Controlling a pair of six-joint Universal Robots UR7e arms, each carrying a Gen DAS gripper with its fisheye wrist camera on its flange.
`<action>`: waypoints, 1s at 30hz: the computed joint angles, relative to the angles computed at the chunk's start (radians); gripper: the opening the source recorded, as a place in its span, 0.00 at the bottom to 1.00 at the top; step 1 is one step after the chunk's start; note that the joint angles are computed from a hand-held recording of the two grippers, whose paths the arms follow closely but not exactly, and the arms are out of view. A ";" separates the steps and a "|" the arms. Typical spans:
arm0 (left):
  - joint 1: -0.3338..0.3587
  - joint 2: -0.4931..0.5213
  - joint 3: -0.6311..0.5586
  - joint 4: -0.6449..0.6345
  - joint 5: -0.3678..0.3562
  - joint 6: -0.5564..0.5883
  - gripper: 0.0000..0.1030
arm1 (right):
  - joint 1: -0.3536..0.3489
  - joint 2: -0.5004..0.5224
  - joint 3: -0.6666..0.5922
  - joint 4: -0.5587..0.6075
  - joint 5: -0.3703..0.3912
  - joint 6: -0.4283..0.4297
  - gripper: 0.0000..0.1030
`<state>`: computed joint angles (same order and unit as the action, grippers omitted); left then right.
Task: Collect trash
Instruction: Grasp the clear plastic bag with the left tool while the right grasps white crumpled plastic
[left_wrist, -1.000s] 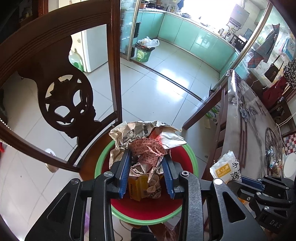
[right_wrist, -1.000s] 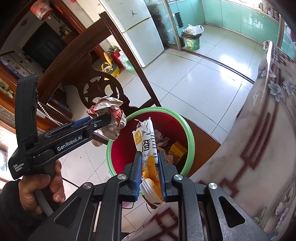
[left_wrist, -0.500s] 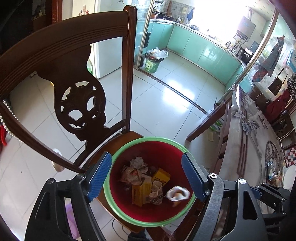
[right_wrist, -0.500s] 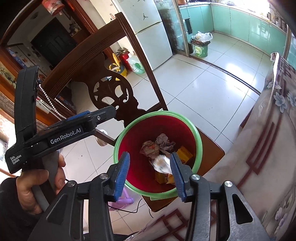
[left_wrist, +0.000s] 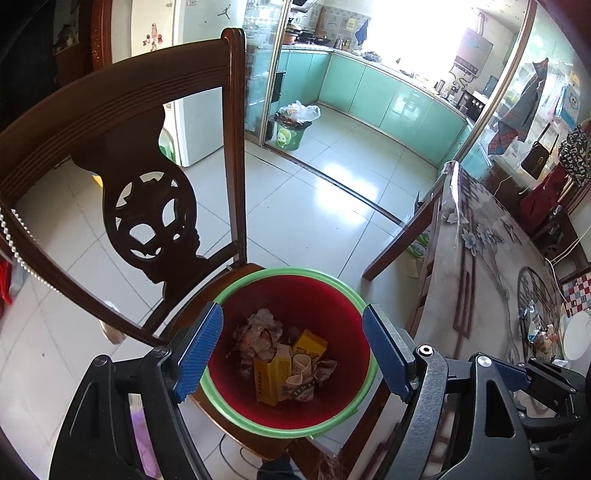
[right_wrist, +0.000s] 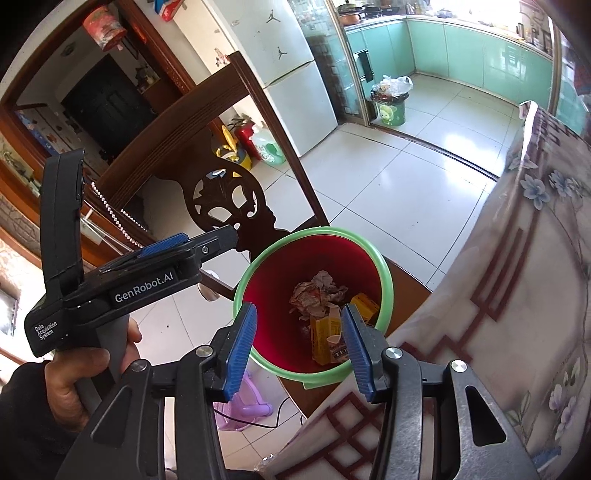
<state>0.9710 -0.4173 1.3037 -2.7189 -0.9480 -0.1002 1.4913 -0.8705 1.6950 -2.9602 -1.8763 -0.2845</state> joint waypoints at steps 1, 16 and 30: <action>-0.004 -0.001 0.004 -0.002 -0.004 0.004 0.75 | -0.001 -0.012 0.017 -0.016 0.001 0.002 0.45; -0.116 0.054 0.000 0.026 -0.199 0.091 0.76 | -0.109 -0.415 0.456 -0.301 -0.139 0.057 0.45; -0.300 0.200 -0.051 0.105 -0.381 -0.052 0.79 | -0.666 -1.011 0.606 -0.158 0.057 -0.054 0.54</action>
<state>0.6712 -0.2169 1.2532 -2.6135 -1.3291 -0.1522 0.8255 -1.8817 2.3012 -3.1181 -1.8197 -0.3384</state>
